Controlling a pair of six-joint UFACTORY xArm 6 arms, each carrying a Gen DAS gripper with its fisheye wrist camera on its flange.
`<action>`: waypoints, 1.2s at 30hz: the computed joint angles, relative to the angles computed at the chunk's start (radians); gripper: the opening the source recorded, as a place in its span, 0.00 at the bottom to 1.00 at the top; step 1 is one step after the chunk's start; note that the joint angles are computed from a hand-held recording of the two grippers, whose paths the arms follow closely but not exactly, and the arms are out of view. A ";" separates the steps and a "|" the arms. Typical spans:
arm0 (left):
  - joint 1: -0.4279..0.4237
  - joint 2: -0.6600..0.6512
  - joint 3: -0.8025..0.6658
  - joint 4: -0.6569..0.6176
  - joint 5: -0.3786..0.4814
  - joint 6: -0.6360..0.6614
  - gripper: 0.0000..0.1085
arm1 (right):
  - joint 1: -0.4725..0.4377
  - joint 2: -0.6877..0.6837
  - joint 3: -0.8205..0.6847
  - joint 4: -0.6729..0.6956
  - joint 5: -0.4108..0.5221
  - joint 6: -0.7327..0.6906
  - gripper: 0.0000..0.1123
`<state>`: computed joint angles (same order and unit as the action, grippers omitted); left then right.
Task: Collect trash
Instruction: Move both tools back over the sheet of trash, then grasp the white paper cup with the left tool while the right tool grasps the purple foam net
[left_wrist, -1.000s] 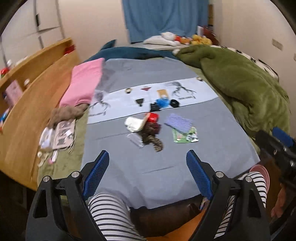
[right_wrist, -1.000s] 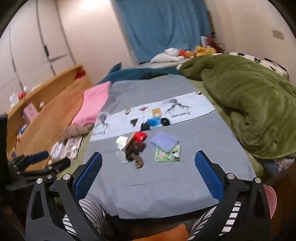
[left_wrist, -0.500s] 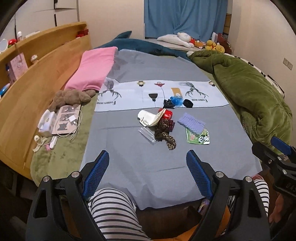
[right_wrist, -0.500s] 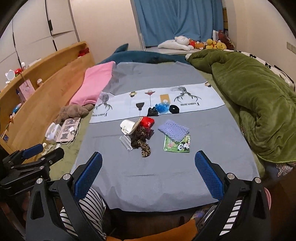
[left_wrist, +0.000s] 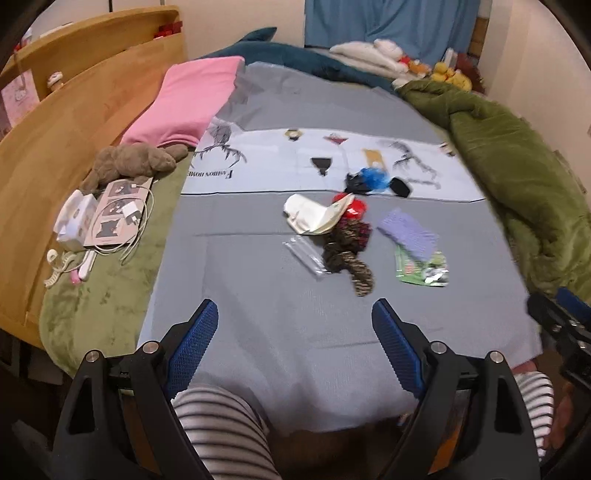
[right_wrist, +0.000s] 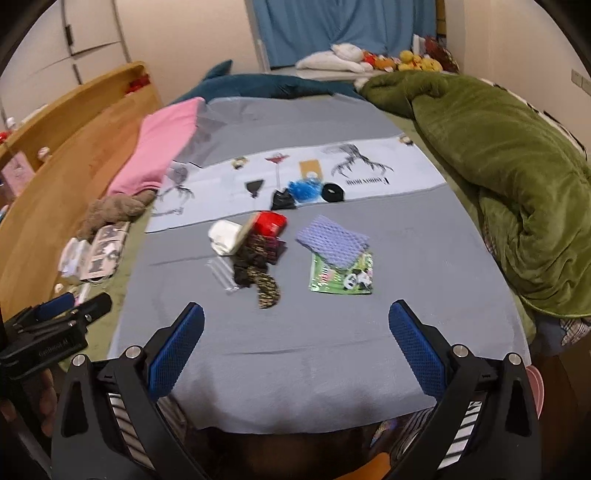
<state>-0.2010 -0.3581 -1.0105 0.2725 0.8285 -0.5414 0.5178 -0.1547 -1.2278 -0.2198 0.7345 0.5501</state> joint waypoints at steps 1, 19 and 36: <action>0.008 0.023 -0.007 -0.003 -0.012 0.010 0.76 | -0.009 0.011 0.001 0.004 -0.006 -0.002 0.88; 0.035 0.602 -0.412 -0.094 -0.112 0.148 0.76 | -0.159 0.512 -0.286 0.092 -0.096 -0.166 0.87; 0.081 1.232 -1.279 -0.221 0.320 0.254 0.14 | -0.185 1.093 -0.990 0.174 0.160 -0.353 0.38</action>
